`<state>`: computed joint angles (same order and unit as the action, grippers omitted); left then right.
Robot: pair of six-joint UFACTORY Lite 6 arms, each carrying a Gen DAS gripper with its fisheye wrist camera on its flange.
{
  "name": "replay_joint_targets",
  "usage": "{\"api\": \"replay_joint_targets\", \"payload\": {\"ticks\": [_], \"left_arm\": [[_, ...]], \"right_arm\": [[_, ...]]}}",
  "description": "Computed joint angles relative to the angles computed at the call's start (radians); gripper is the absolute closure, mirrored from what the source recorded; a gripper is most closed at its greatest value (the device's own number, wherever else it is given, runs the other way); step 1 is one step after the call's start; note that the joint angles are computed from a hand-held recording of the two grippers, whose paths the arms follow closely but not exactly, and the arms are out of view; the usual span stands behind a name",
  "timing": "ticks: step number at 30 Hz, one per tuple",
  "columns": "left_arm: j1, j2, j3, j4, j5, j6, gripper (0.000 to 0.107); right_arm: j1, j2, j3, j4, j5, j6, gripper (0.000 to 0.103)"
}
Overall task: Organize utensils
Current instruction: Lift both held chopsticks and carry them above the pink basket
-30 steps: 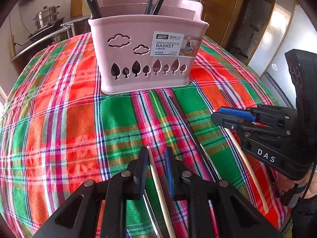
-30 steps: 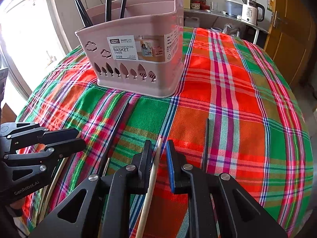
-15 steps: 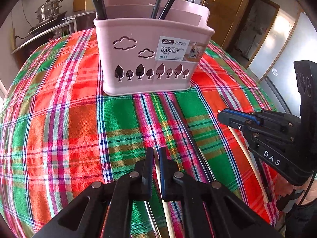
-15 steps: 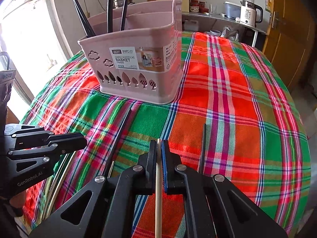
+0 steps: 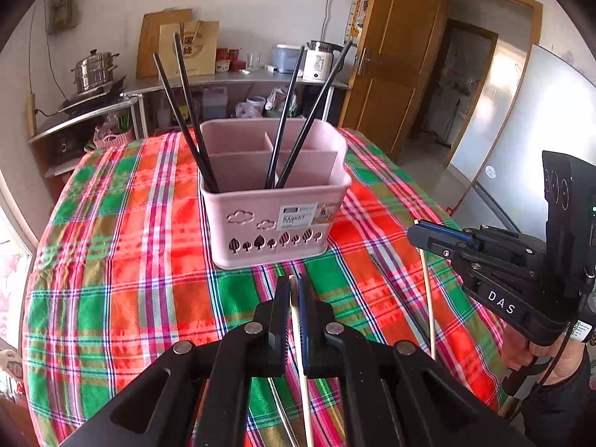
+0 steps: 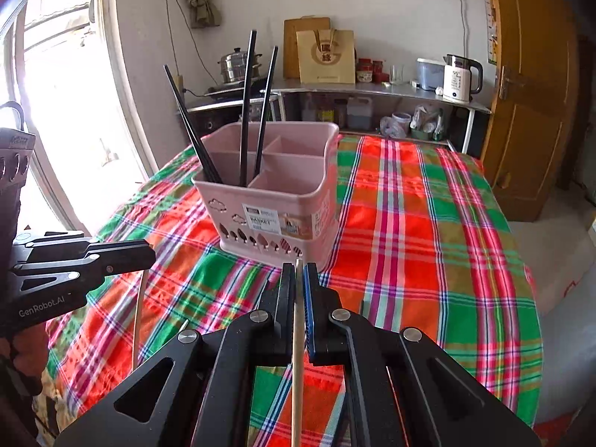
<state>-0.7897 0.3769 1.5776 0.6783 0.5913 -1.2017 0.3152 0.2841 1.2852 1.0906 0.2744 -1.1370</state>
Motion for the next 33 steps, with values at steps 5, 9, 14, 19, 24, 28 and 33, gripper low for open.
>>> {"api": "replay_joint_targets", "payload": {"ticks": [5, 9, 14, 19, 24, 28, 33], "left_arm": [[-0.018, -0.031, 0.05, 0.038, 0.05, 0.0, 0.103], [-0.03, -0.053, 0.066, 0.069, 0.07, -0.008, 0.104], [-0.049, -0.059, 0.088, 0.084, 0.093, -0.014, 0.104], [-0.057, -0.063, 0.082, 0.087, 0.098, -0.018, 0.104], [-0.059, -0.071, 0.083, 0.086, 0.105, -0.013, 0.104], [-0.055, -0.081, 0.093, 0.083, 0.114, 0.001, 0.104], [-0.029, -0.08, 0.139, 0.062, 0.131, 0.045, 0.104]], "right_arm": [[-0.009, -0.084, -0.03, 0.07, 0.008, -0.066, 0.098], [-0.017, -0.126, -0.042, 0.088, 0.014, -0.091, 0.098], [-0.022, -0.163, -0.063, 0.104, 0.017, -0.109, 0.098], [-0.029, -0.177, -0.077, 0.11, 0.023, -0.12, 0.098], [-0.035, -0.191, -0.082, 0.126, 0.028, -0.134, 0.098], [-0.031, -0.204, -0.071, 0.13, 0.032, -0.134, 0.099], [-0.014, -0.179, -0.015, 0.126, 0.037, -0.115, 0.098]]}}
